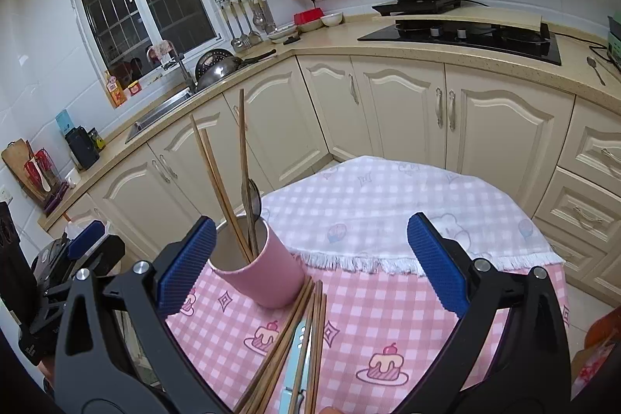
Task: Organize utensils
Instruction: 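Move both tools back down toward the remaining chopsticks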
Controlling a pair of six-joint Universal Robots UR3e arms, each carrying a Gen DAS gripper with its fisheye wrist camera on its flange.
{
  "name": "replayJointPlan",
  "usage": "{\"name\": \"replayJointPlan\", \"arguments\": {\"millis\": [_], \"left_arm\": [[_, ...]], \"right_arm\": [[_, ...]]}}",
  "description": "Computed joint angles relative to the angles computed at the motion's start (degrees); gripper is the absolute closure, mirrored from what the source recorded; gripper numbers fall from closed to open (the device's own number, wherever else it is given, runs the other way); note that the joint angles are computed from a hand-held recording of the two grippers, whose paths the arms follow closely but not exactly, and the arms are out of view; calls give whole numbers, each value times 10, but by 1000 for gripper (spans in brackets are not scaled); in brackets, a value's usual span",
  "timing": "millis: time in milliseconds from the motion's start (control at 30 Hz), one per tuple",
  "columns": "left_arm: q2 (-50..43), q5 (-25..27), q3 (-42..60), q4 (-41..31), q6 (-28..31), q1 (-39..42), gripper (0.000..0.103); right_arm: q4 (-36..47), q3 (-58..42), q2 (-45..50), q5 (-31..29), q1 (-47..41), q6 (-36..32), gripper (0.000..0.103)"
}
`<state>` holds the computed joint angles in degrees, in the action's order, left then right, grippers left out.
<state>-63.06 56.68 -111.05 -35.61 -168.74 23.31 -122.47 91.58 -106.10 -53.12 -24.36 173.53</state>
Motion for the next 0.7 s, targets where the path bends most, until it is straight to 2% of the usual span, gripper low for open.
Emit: {"name": "replayJointPlan", "arguments": {"millis": [233,700], "left_arm": [[18,7,-11,-39,29,-7,5],[-30,100,-34,-56,60,-91,5]], "right_arm": [[62,11,-20,-9,-7,-39,6],[148,72,-42,-41,-12,-103,6]]}}
